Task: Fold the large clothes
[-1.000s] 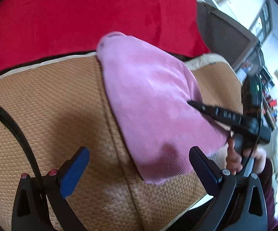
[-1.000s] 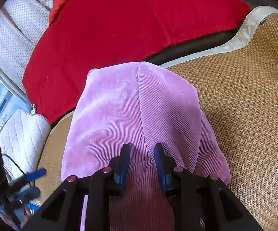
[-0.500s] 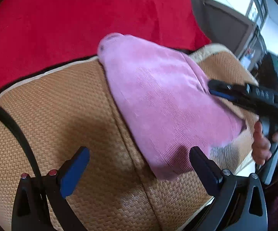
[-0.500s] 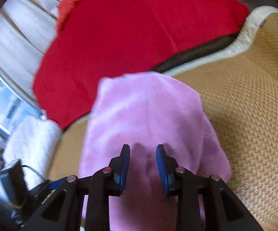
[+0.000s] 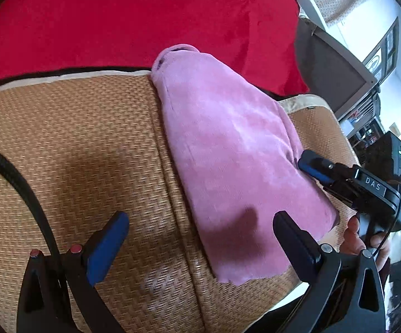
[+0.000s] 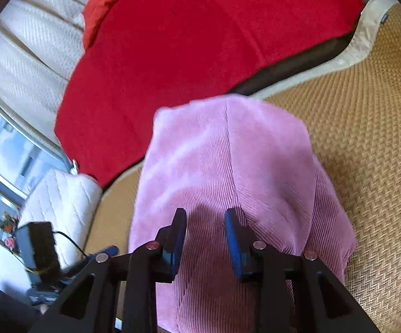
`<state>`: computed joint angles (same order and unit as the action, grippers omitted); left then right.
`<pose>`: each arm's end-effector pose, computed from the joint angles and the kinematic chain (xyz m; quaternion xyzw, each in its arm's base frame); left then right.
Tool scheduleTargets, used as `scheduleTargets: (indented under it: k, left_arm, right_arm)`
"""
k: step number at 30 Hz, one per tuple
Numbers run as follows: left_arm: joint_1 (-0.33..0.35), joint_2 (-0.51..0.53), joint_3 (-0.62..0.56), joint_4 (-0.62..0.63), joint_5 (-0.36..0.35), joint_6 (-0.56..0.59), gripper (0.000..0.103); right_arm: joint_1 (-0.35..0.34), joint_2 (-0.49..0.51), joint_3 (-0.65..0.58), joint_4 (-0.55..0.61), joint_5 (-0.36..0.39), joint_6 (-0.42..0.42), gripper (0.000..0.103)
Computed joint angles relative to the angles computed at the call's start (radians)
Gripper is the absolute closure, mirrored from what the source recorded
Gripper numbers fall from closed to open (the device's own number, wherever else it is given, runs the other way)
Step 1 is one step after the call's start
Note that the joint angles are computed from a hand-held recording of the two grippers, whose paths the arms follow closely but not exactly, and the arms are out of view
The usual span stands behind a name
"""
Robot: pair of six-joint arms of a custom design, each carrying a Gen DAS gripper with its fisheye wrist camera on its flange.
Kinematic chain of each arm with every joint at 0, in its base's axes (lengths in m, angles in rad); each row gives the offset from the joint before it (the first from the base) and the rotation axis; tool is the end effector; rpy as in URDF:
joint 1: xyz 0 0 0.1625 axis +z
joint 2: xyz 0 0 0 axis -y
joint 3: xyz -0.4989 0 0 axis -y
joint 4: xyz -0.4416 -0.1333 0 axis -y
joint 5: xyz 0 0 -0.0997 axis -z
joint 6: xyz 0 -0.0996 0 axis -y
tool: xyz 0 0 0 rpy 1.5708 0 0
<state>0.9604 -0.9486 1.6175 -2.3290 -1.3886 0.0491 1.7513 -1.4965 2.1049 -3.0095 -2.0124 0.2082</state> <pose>-0.3032 -0.6974 0.2054 0.3183 0.9426 -0.0679 0.0750 0.1850 -0.5082 0.4205 -0.1007 -0.8915 0.4248 0.1206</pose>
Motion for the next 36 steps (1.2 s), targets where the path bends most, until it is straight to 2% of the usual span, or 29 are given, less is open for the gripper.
scheduleTargets:
  k: [3, 5, 7, 9, 12, 15, 19, 22, 23, 26, 29, 32, 36]
  left_arm:
    - [0.008, 0.017, -0.013, -0.006, -0.032, -0.020, 0.000]
    - [0.016, 0.029, -0.021, 0.002, -0.061, -0.031, 0.000]
    - [0.011, 0.040, -0.021, 0.010, -0.043, -0.032, 0.000]
    - [0.007, 0.047, -0.017, 0.003, -0.029, -0.020, 0.000]
    - [-0.001, 0.041, -0.001, -0.038, -0.026, -0.002, 0.002]
    - [-0.022, 0.033, 0.023, -0.084, 0.028, 0.040, 0.003]
    - [-0.041, 0.027, 0.042, -0.109, 0.078, 0.078, 0.003]
    - [-0.049, 0.036, 0.047, -0.128, 0.115, 0.107, 0.003]
    - [-0.051, 0.036, 0.050, -0.133, 0.125, 0.113, 0.003]
    - [-0.058, 0.029, 0.063, -0.151, 0.145, 0.127, 0.002]
    - [-0.063, 0.024, 0.074, -0.169, 0.168, 0.150, 0.002]
    - [-0.068, 0.017, 0.085, -0.185, 0.190, 0.171, 0.003]
    - [-0.072, 0.012, 0.093, -0.204, 0.222, 0.185, 0.003]
  right_arm:
    - [0.004, -0.002, 0.010, -0.075, -0.026, -0.011, 0.069]
    - [-0.013, -0.010, 0.011, -0.047, -0.006, 0.022, 0.069]
    - [-0.032, -0.007, -0.003, 0.031, 0.002, 0.052, 0.070]
    - [-0.023, 0.010, -0.011, 0.043, -0.041, 0.027, 0.069]
    - [-0.020, 0.007, -0.007, 0.033, -0.032, 0.019, 0.069]
    - [-0.030, -0.020, 0.016, -0.018, 0.014, 0.015, 0.069]
    - [-0.022, -0.019, 0.025, -0.082, 0.000, 0.002, 0.069]
    - [-0.047, -0.015, 0.012, 0.017, 0.018, 0.051, 0.069]
    - [-0.049, -0.005, 0.005, 0.038, 0.001, 0.055, 0.068]
    - [-0.033, 0.007, -0.006, 0.033, -0.035, 0.030, 0.069]
    - [-0.032, 0.002, -0.002, 0.014, -0.025, 0.051, 0.069]
    - [-0.018, -0.003, -0.001, -0.015, -0.040, 0.021, 0.069]
    - [-0.002, -0.008, 0.004, -0.040, -0.022, -0.005, 0.069]
